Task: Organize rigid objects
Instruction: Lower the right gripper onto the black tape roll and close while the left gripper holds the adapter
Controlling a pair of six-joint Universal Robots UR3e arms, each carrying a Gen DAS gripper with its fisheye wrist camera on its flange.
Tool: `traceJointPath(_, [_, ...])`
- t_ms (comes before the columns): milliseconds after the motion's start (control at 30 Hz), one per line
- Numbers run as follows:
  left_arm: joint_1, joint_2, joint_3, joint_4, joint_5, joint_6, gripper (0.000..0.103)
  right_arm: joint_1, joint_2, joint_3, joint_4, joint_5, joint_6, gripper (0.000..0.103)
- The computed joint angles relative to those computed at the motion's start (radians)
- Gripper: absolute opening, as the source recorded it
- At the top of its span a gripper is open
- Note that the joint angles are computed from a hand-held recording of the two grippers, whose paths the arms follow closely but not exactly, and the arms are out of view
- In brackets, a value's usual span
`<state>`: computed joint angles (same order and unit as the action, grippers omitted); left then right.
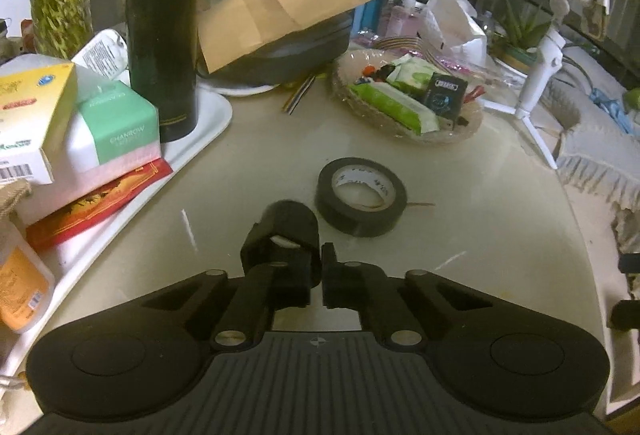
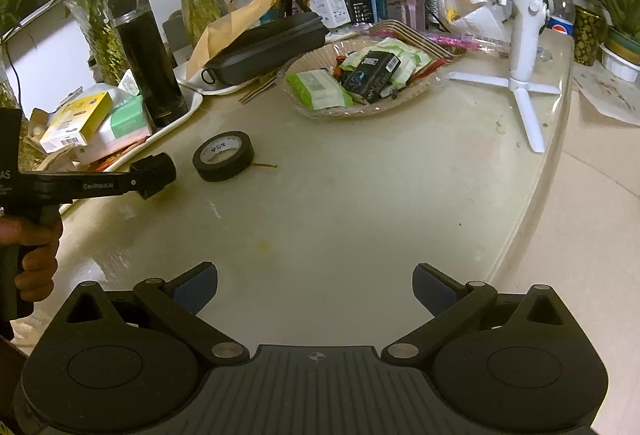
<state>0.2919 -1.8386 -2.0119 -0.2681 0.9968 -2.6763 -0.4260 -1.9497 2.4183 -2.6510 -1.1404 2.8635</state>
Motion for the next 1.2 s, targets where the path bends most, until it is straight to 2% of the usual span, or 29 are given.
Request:
traceJointPath(233, [0.041,0.159,-0.081,-0.066,-0.037,0.025,0.004,0.013,-0.01,0.022,-0.067,0.001,-0.014,0.103])
traceJointPath(467, [0.143,0.422,-0.204,-0.191,-0.113,0.058,0.004,0.022,0.036,-0.003,-0.075,0.057,-0.019,0.103])
traceJointPath(667, [0.184,0.592,-0.257,-0.328,-0.058,0.112,0.004,0.061,0.178,-0.076,-0.14,0.134,-0.051,0.103])
traceJointPath(733, [0.186,0.635,-0.281,-0.333,-0.022,0.127,0.004,0.083,0.225,-0.116,-0.137,0.136,-0.05,0.103])
traceJointPath(900, [0.185,0.651,-0.299,-0.315,0.024,0.131,0.004,0.152,0.35,-0.259,-0.105,0.108,-0.043,0.103])
traceJointPath(1200, [0.234,0.662,-0.289,-0.357,-0.012,0.136,0.004,0.271,0.585,-0.523,-0.077,0.02,-0.052,0.103])
